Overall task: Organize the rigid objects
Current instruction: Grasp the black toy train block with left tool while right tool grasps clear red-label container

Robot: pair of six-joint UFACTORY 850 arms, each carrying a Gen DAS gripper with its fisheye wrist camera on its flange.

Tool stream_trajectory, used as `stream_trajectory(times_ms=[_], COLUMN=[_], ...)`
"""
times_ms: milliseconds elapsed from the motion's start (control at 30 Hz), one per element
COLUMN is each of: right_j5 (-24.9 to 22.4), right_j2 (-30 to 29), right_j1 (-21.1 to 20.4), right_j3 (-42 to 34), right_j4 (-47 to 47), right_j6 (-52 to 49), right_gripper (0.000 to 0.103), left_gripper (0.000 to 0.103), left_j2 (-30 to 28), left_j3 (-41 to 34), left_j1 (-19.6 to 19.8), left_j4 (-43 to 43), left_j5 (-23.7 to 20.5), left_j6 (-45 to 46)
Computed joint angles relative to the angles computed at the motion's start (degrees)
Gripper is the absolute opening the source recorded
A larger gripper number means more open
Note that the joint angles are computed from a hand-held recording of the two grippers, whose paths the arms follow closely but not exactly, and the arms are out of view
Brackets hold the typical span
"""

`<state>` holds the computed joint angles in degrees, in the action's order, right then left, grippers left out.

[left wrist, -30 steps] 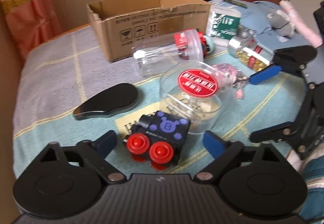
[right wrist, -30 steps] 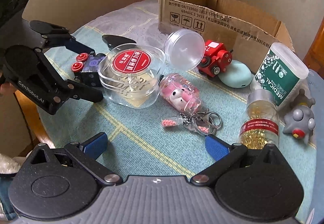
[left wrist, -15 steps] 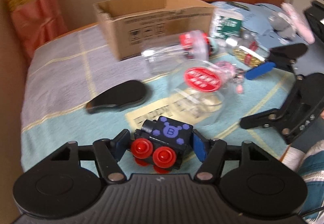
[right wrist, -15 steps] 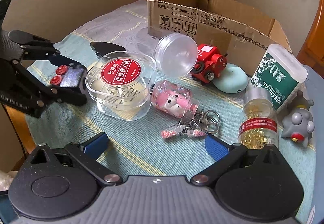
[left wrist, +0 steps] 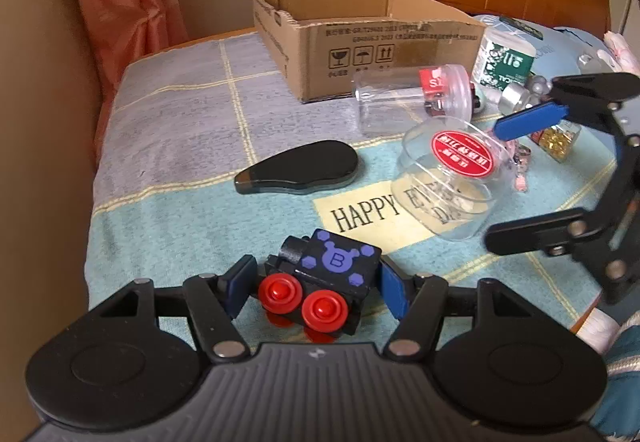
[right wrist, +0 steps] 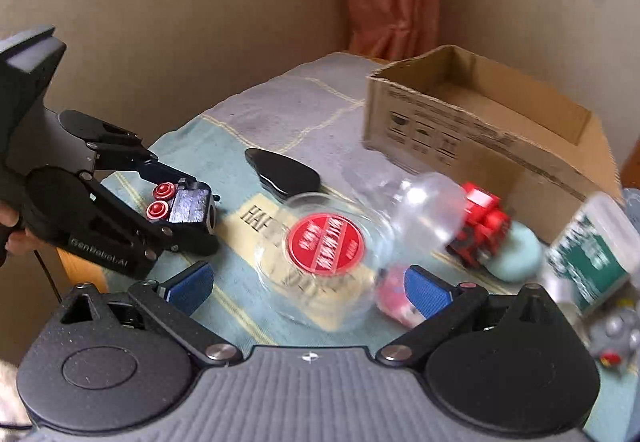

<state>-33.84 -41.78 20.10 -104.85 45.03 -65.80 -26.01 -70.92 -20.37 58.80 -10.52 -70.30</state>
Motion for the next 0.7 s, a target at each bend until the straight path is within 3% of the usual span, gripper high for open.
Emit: stream_trajectory(times_ms=[100, 300, 433, 567, 700], right_j5=[1.6, -2.0, -1.6, 0.5, 0.8], right_j2=[-1.0, -3.0, -3.9, -3.9, -4.2], right_j1=[1.0, 1.5, 2.1, 2.9, 3.6], right_j3=[-1.3, -4.5, -5.3, -5.3, -5.7], right_j4=[-2.3, -3.9, -5.5, -8.7, -14.7], right_j6=[1.3, 2.7, 4.3, 10.2, 16.2], right_gripper=[0.103, 0.103, 0.103, 0.087, 0.083], left_gripper=[0.064, 0.064, 0.064, 0.064, 0.064], left_j2=[0.4, 0.4, 0.8, 1.0, 1.0], left_j3=[0.6, 0.5, 0.9, 1.1, 1.0], left_j1=[0.2, 0.0, -0.1, -0.2, -0.2], left_j4=[1.3, 0.6, 1.5, 1.3, 0.5], left_j5=[0.2, -0.7, -1.1, -1.2, -1.9], left_j6=[-1.5, -0.1, -0.3, -0.3, 0.6])
